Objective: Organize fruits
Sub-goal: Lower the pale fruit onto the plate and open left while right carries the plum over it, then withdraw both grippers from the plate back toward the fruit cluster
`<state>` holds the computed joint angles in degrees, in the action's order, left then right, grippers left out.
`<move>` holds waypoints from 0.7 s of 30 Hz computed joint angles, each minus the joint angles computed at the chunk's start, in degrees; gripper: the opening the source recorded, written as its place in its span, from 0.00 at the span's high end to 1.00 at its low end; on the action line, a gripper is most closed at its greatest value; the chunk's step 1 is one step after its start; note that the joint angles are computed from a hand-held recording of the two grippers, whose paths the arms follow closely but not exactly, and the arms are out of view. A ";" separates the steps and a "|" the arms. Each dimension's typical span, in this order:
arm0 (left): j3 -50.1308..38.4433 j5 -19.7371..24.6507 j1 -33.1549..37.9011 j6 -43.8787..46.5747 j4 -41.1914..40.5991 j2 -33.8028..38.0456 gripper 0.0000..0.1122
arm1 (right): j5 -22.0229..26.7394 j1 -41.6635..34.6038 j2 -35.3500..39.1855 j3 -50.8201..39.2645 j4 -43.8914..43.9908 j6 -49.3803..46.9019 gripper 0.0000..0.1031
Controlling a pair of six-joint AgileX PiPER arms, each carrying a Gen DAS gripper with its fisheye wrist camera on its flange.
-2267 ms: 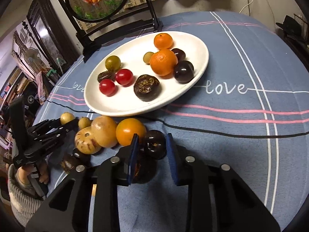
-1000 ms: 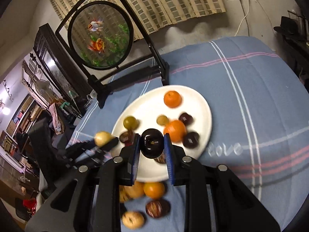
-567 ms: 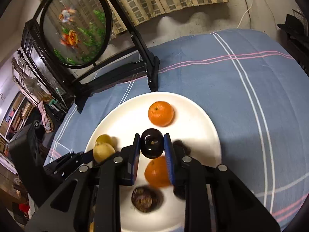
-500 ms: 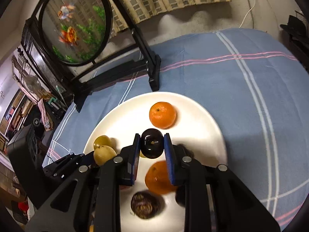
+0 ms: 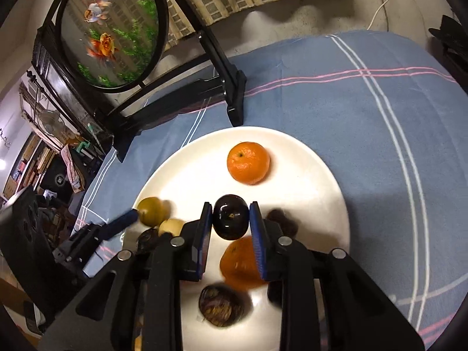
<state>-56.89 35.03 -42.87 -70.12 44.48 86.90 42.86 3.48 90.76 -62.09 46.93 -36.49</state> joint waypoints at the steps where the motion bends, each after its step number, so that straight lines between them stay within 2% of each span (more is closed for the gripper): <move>1: 0.81 0.42 -0.33 -0.76 0.20 -1.34 0.34 | -0.95 1.03 -0.99 0.18 -3.15 3.01 0.68; 2: 2.11 0.93 -0.89 -2.30 0.62 -3.09 0.34 | -2.25 1.86 -1.72 0.78 -4.00 3.73 0.49; 3: 2.92 1.28 -1.36 -3.22 0.87 -4.09 0.34 | -3.58 2.47 -2.17 1.42 -4.19 3.71 0.41; 5: 5.04 2.56 -2.84 -5.21 1.63 -6.39 0.34 | -6.69 3.07 -4.19 3.81 -4.14 4.03 0.40; 7: 7.06 4.96 -5.07 -8.15 3.54 -8.43 0.34 | -2.46 0.45 -6.17 5.17 1.27 -0.73 0.40; 11: 11.62 6.68 -8.04 -13.56 4.98 -12.76 0.34 | -0.36 -2.76 -13.06 8.80 4.54 -3.62 0.40; 16: 16.20 11.21 -15.31 -19.10 6.74 -17.17 0.34 | 11.34 -15.20 -21.79 15.54 9.86 -10.71 0.32; 18: 17.78 14.98 -20.81 -22.99 8.49 -18.70 0.31 | 14.58 -20.74 -24.38 18.90 11.17 -13.96 0.31; 21: 18.94 22.78 -29.95 -29.14 10.34 -18.52 0.25 | 20.35 -31.70 -26.75 24.61 13.27 -20.40 0.24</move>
<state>-37.96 57.81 -72.82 -99.26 54.82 68.38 63.21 -28.22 64.01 -37.48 60.21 -56.89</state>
